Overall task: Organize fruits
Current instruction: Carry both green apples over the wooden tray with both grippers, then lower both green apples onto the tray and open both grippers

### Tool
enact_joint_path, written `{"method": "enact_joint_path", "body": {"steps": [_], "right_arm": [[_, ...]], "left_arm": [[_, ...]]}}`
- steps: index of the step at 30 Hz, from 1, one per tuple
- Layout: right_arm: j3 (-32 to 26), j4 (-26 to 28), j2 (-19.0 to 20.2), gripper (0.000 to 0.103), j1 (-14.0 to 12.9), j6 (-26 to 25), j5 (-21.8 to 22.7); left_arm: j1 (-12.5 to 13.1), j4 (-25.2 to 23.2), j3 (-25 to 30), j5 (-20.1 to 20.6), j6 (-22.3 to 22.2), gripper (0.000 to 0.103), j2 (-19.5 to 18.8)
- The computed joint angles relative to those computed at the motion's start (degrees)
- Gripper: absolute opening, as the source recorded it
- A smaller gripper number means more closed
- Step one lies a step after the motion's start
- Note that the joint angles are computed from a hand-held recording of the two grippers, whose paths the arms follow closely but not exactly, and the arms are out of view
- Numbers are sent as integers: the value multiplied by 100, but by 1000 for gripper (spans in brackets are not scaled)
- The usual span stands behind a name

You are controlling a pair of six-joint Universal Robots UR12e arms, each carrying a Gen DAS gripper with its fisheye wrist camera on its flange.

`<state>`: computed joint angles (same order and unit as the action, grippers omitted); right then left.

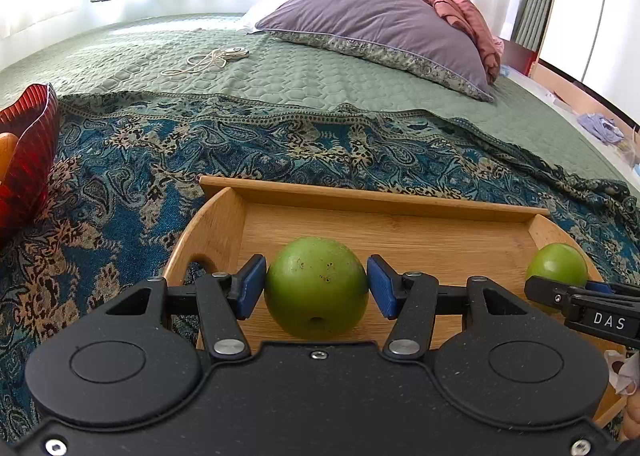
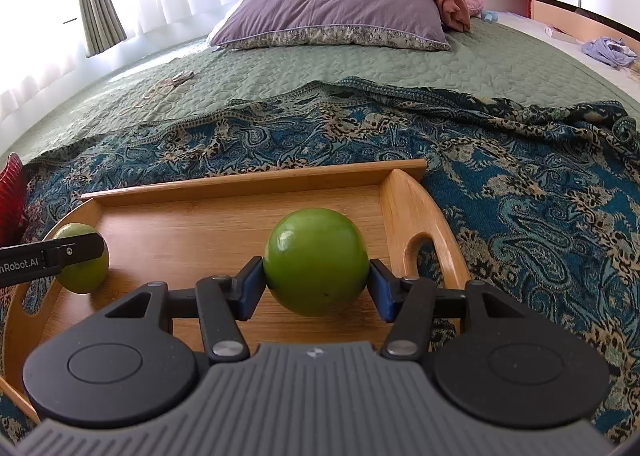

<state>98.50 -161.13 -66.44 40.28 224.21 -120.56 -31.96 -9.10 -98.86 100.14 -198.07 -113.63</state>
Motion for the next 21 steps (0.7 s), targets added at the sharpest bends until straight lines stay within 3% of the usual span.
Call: {"method": "enact_joint_path", "body": {"steps": [15,17,21], "right_arm": [[-39,98,18,59,-1,-32,9],[-66,157,23,65,0,-49,9],[-109,280,28,66,12,-140,-13]], "left_arm": [[0,23,-6,-23,185,53,-4],[3,14,-10,-43,262,54,2],[9,38,-31,-36,239,54,16]]}}
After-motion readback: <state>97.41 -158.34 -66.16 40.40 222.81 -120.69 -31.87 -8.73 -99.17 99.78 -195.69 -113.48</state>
